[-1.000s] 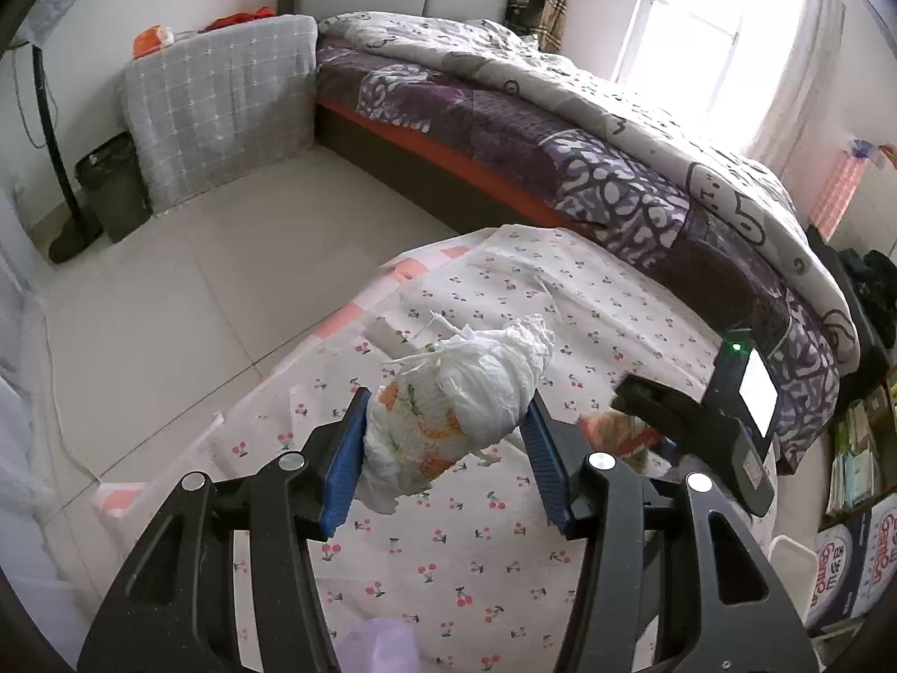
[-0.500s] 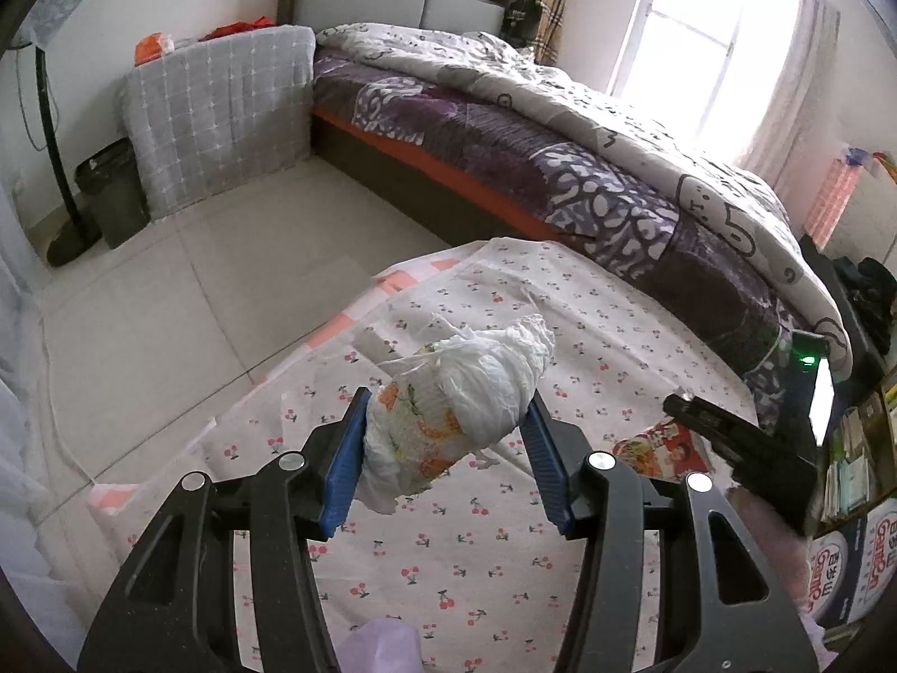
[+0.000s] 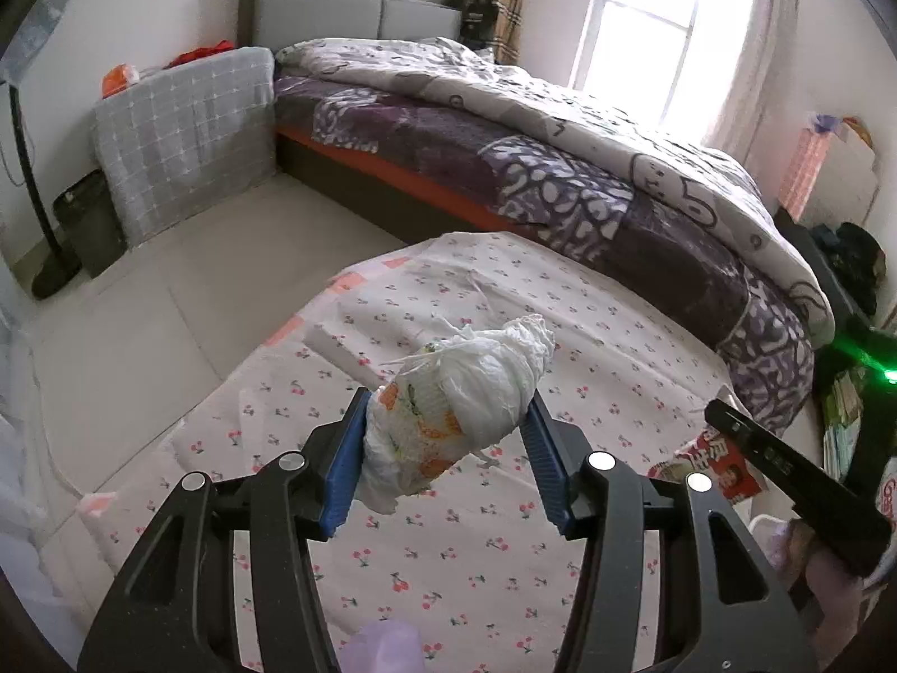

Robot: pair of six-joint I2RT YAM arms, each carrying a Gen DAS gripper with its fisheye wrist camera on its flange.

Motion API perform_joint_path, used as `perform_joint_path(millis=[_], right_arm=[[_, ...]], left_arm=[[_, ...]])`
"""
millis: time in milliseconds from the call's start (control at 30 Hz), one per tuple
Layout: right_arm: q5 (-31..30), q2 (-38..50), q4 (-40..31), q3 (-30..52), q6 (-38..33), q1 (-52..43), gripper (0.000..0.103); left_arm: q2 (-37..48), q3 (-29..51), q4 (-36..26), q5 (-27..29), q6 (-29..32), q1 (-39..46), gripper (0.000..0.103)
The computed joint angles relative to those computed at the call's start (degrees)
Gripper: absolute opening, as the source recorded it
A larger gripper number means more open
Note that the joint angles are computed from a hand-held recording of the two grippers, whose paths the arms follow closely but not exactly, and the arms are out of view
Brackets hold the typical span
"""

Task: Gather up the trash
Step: 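Carry the tissue wad and paper cup over the white bin with both grippers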

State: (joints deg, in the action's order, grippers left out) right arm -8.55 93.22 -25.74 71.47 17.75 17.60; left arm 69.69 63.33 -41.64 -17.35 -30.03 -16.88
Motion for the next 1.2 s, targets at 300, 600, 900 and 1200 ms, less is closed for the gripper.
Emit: perform_joint_path(millis=[300,600,900,1200], right_arm=[[-4.42,-9.02,-1.35,-8.03,-5.7,-7.13,0.028],[-9.11,-12.94,-1.18,-14.3,-10.79,-18.0,0.028],[-12.9,-13.07,-4.49,-13.74,-17.17,-31.23,0.028],[-14.48,-10.61,-8.64,-11.24,-22.54,-42.98,0.028]], left_arm=[[3.38,1.07,0.81,-3.29,-1.87,-7.43,0.05],[9.55,3.53,1.87,-5.62,-3.53,-14.4,0.05],[17.33,8.44,2.63,-6.9,-4.56,-21.41,0.05],[26.43,16.62,3.22,-6.41,-5.13,-28.76,0.05]])
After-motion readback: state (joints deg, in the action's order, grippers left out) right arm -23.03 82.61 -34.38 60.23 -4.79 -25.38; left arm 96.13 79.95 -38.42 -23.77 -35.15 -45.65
